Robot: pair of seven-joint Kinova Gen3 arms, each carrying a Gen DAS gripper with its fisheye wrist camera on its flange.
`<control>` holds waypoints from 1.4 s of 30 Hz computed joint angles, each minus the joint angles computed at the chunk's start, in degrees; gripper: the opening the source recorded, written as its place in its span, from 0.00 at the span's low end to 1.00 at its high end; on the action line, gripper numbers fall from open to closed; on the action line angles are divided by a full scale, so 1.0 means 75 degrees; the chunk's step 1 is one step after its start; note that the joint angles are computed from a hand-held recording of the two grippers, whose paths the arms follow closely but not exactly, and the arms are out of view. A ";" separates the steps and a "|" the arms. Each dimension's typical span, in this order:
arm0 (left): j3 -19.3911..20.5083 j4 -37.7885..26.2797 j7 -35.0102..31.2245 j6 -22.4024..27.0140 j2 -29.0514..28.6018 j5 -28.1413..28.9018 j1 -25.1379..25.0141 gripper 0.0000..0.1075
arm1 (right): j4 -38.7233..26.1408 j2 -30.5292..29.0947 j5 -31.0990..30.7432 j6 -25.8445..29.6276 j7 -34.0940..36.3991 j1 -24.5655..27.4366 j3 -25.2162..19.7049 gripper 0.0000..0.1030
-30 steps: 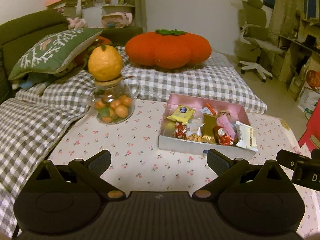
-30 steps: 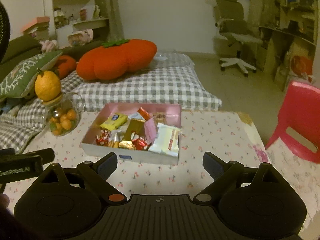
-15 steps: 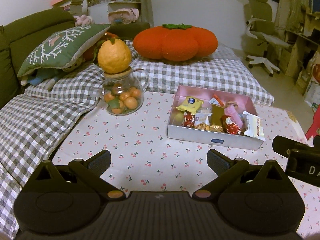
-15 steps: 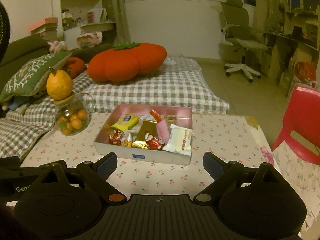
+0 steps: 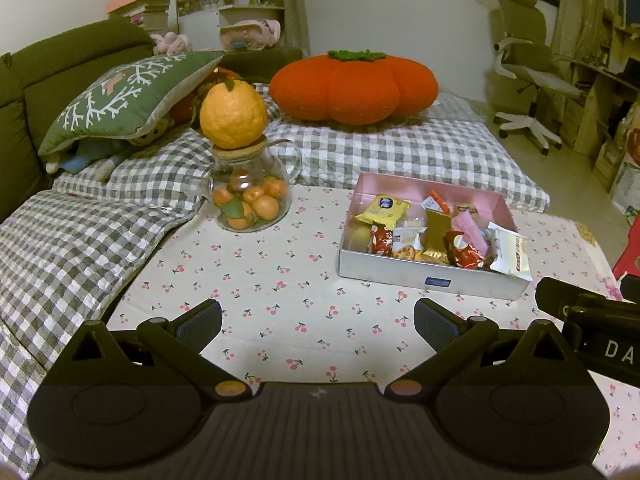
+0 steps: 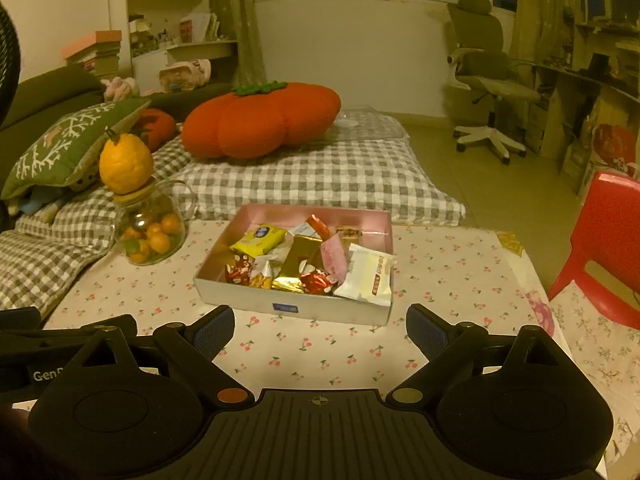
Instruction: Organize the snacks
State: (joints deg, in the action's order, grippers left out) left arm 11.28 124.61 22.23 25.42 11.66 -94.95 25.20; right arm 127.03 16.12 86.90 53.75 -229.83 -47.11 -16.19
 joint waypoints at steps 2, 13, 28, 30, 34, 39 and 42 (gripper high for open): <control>0.0004 -0.0007 -0.0004 0.0002 0.0001 -0.0004 0.0001 0.95 | -0.0014 0.0012 -0.0014 0.0011 0.0004 -0.0008 -0.0002 0.92; -0.0030 -0.0006 -0.0019 -0.0028 -0.0002 0.0026 0.0019 0.95 | -0.0027 0.0008 -0.0029 -0.0028 0.0024 -0.0002 0.0012 0.92; -0.0033 -0.0019 -0.0122 -0.0055 -0.0012 0.0119 0.0016 0.95 | -0.0023 0.0003 -0.0030 -0.0033 0.0027 0.0002 0.0013 0.92; -0.0037 -0.0014 -0.0110 -0.0058 -0.0014 0.0123 0.0020 0.95 | -0.0023 0.0003 -0.0030 -0.0033 0.0027 0.0002 0.0012 0.92; -0.0044 -0.0014 -0.0115 -0.0056 -0.0011 0.0132 0.0031 0.95 | -0.0023 0.0003 -0.0030 -0.0033 0.0027 0.0003 0.0011 0.92; -0.0048 -0.0013 -0.0106 -0.0061 -0.0012 0.0122 0.0031 0.95 | -0.0019 0.0002 -0.0024 -0.0041 0.0014 0.0005 0.0011 0.92; -0.0046 -0.0011 -0.0102 -0.0058 -0.0011 0.0113 0.0029 0.95 | -0.0016 0.0004 -0.0018 -0.0049 0.0004 0.0010 0.0011 0.92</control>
State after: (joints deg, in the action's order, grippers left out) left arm 10.94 124.53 21.46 24.99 11.57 -94.10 25.41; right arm 126.92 16.14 86.76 53.38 -229.80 -47.03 -16.11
